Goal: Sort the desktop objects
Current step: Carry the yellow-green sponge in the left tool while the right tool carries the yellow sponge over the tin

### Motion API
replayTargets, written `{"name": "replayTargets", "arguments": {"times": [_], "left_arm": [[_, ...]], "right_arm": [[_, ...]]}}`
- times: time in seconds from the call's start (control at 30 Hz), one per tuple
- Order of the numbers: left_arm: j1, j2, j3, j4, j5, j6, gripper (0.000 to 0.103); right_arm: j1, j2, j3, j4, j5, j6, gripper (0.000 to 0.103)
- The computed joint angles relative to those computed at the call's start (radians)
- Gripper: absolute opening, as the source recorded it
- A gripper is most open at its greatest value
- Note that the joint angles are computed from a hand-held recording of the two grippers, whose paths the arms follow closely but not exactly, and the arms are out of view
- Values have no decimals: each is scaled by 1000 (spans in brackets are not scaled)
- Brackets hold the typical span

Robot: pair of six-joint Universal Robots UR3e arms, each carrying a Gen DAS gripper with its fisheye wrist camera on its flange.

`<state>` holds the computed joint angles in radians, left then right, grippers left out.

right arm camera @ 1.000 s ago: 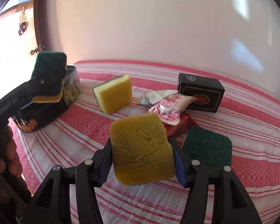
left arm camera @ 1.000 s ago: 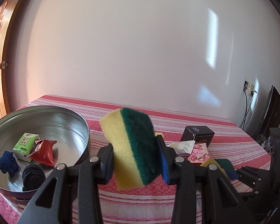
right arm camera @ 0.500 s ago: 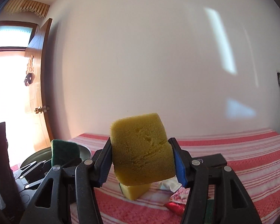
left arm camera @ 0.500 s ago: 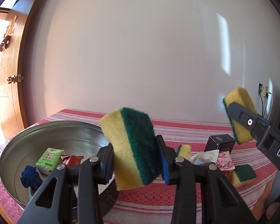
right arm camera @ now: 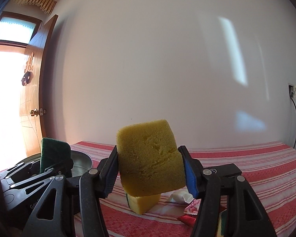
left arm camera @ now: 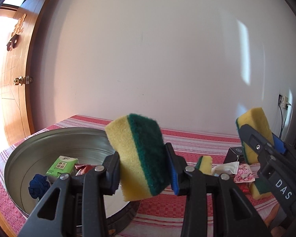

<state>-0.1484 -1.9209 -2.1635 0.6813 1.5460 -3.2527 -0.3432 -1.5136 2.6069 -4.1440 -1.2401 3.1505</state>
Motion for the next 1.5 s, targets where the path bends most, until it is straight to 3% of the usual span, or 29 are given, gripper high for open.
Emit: {"name": "replayTargets", "arguments": {"times": [0.03, 0.2, 0.53, 1.0, 1.3, 1.5], "left_arm": [[2, -1, 0, 1, -2, 0, 39], [17, 6, -12, 14, 0, 2, 39], [110, 43, -92, 75, -46, -10, 39], [367, 126, -202, 109, -147, -49, 39], [473, 107, -119, -46, -137, -47, 39], [448, 84, -101, -73, -82, -55, 39]], "right_arm": [[2, -5, -2, 11, 3, -1, 60], [211, 88, -151, 78, -179, -8, 60], [333, 182, -225, 53, -233, -24, 60], [539, 321, -526, 264, -319, -28, 60], [618, 430, -741, 412, -362, -29, 60], [647, 464, -759, 374, -403, -77, 60]]}}
